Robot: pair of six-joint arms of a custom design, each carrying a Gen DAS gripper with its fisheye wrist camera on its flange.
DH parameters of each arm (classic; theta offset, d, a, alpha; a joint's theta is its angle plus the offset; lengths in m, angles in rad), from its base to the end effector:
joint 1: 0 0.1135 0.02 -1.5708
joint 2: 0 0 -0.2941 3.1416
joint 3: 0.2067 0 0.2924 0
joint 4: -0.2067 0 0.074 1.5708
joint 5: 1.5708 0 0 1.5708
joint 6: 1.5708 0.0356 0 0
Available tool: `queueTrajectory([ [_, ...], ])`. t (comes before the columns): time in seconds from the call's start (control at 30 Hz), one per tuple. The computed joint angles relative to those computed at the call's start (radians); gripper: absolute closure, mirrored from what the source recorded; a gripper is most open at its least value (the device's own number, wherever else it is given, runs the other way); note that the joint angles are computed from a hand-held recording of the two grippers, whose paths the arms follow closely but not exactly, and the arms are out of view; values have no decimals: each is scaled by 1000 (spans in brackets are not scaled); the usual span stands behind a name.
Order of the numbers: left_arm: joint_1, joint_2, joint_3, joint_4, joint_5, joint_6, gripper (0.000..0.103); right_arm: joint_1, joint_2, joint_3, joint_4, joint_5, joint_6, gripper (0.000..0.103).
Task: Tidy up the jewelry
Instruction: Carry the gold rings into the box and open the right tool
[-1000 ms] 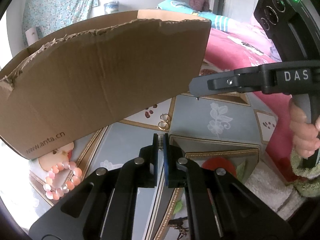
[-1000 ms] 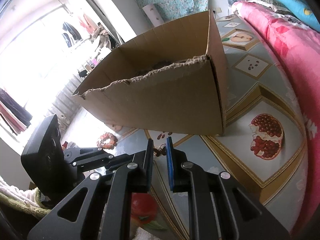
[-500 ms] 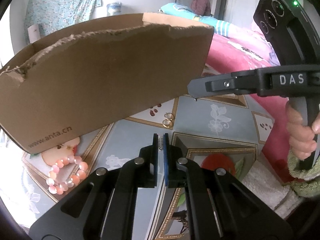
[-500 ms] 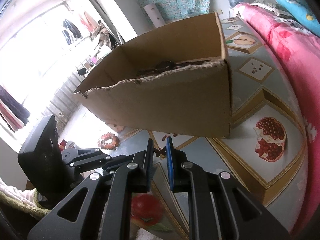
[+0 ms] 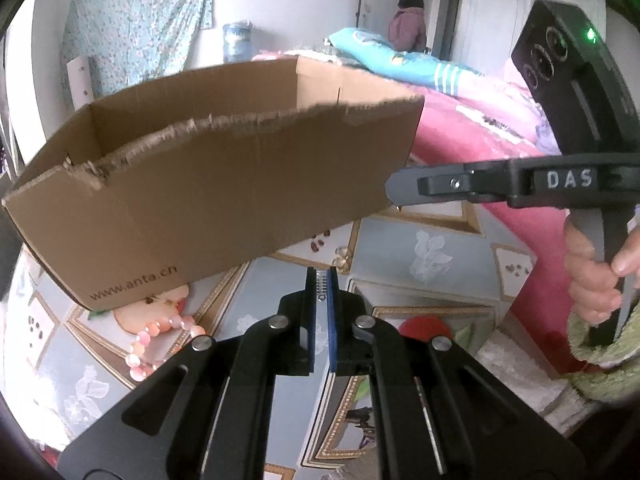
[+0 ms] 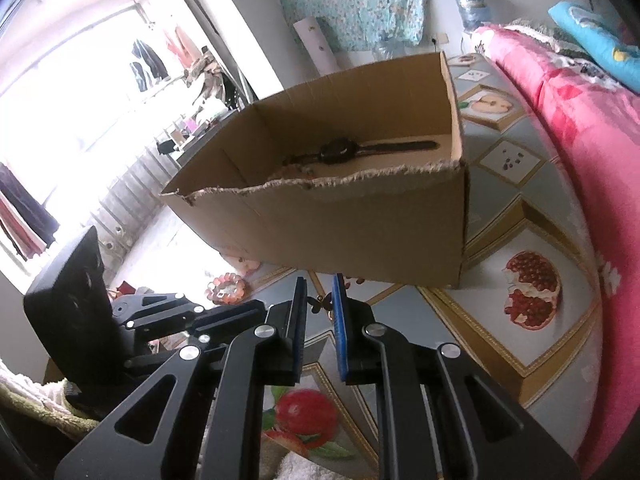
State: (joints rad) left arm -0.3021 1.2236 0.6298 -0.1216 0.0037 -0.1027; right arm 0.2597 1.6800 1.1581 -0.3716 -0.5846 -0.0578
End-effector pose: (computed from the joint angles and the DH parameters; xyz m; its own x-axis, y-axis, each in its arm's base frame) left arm 0.2610 -0.0815 0.2078 -0.6537 0.0963 -0.7506 0.2344 0.9689 -0.0798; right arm 0.3767 0.1204 0.2344 -0.7202 -0.2412 -0.6505 -0.5910 0.7044 0.3931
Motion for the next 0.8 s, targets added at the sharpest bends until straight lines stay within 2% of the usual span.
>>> queueTrajectory([
  [0.17,5,-94,11,-28,22,2,99,-18,-37,15,1,-3,-7,90],
  [0.3,57,-162,58,-63,98,12,99,-29,-52,69,-6,-20,-23,90],
  [0.4,110,-153,122,-85,168,13,99,-24,-35,152,-24,-19,-44,90],
  [0.5,170,-92,212,-111,238,14,99,-10,32,274,-88,-33,-66,90],
  [0.63,243,60,356,-177,305,-2,99,21,193,516,-277,-3,-143,90],
  [0.8,312,328,588,-366,344,-8,99,63,418,830,-513,97,-238,90],
])
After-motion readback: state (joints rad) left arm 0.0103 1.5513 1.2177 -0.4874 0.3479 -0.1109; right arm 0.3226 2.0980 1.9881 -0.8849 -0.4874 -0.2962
